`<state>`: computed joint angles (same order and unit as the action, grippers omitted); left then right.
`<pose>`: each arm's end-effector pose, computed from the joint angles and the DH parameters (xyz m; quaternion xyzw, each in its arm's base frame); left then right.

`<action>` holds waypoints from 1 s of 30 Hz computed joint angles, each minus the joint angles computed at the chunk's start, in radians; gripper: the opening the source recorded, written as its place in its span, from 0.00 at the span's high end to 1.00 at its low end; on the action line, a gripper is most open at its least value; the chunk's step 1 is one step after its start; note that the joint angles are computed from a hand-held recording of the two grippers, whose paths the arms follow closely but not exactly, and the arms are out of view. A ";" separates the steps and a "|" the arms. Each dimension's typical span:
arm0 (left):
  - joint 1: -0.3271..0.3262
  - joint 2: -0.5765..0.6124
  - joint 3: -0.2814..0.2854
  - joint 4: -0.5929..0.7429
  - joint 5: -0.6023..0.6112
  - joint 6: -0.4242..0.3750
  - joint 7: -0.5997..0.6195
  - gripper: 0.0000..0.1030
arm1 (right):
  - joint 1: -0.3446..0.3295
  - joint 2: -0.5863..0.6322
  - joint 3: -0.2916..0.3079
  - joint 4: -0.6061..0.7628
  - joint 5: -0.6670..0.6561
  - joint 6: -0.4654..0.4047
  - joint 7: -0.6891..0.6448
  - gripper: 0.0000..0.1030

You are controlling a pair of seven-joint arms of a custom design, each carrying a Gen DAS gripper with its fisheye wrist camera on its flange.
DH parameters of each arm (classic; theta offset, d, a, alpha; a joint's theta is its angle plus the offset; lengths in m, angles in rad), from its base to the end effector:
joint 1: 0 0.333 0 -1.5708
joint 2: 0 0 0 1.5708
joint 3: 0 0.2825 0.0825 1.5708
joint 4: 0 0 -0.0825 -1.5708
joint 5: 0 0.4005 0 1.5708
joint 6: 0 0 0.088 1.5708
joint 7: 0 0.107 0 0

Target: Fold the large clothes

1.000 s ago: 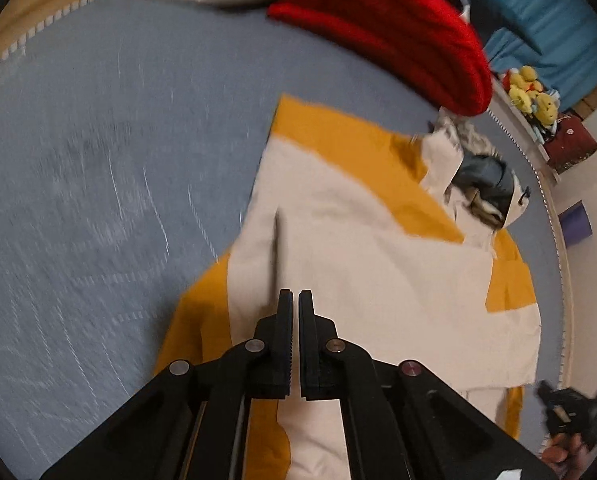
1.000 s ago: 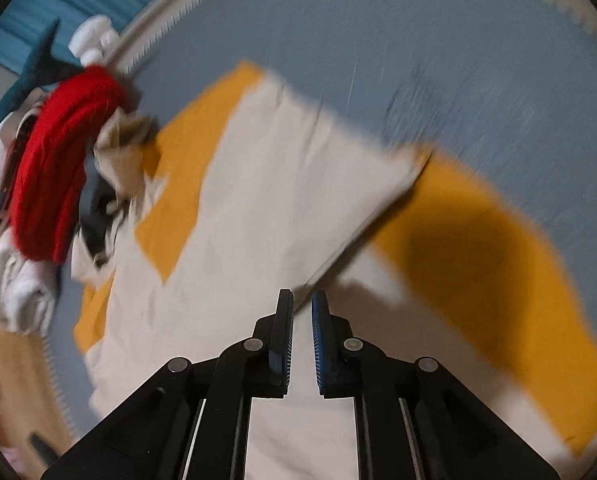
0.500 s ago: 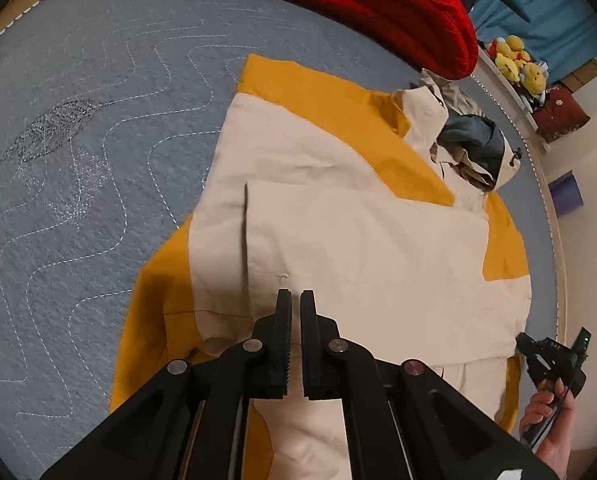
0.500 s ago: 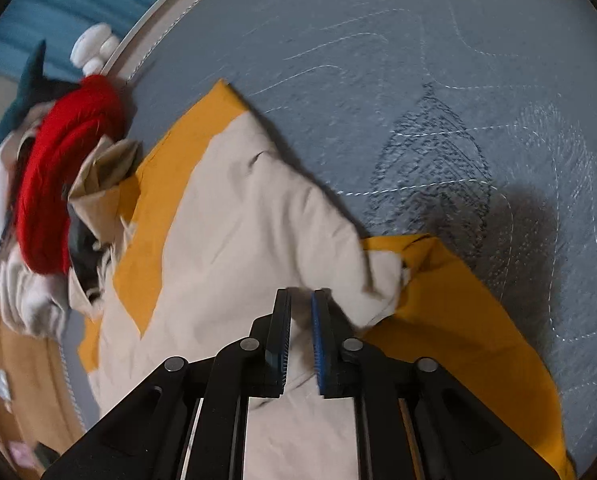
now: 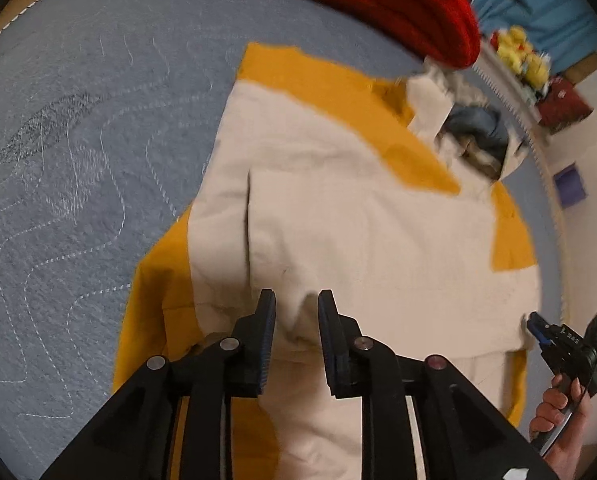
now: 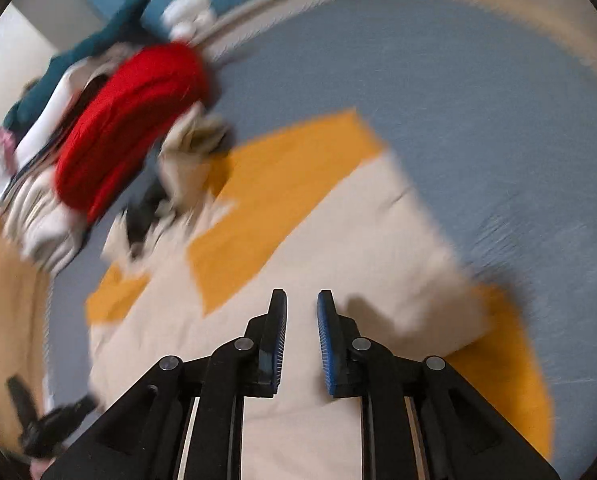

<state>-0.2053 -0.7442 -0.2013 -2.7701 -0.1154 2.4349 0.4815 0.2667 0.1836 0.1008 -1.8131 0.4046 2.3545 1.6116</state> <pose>0.3609 -0.1475 0.4267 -0.9040 0.3773 -0.1980 0.0338 0.6074 0.2364 0.4376 -0.7141 0.6554 0.0500 0.2409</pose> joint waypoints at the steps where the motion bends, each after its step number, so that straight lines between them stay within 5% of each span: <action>1: 0.011 0.025 -0.012 0.022 0.019 -0.062 -0.005 0.80 | 0.002 0.019 -0.007 0.016 -0.030 -0.051 0.032 0.82; 3: 0.027 0.055 -0.029 0.048 0.058 -0.131 -0.013 0.80 | -0.007 0.041 -0.015 0.021 -0.036 -0.108 0.074 0.83; 14: 0.004 -0.001 -0.012 0.014 0.054 -0.125 -0.019 0.80 | 0.005 0.010 -0.022 0.025 -0.155 -0.119 0.131 0.82; 22: 0.041 -0.204 -0.132 0.059 0.229 -0.174 -0.129 0.79 | 0.072 -0.270 0.006 -0.148 -0.359 0.150 0.090 0.82; 30: 0.032 -0.231 -0.190 0.110 0.374 -0.210 -0.156 0.62 | 0.129 -0.459 0.011 -0.252 -0.235 0.200 0.048 0.82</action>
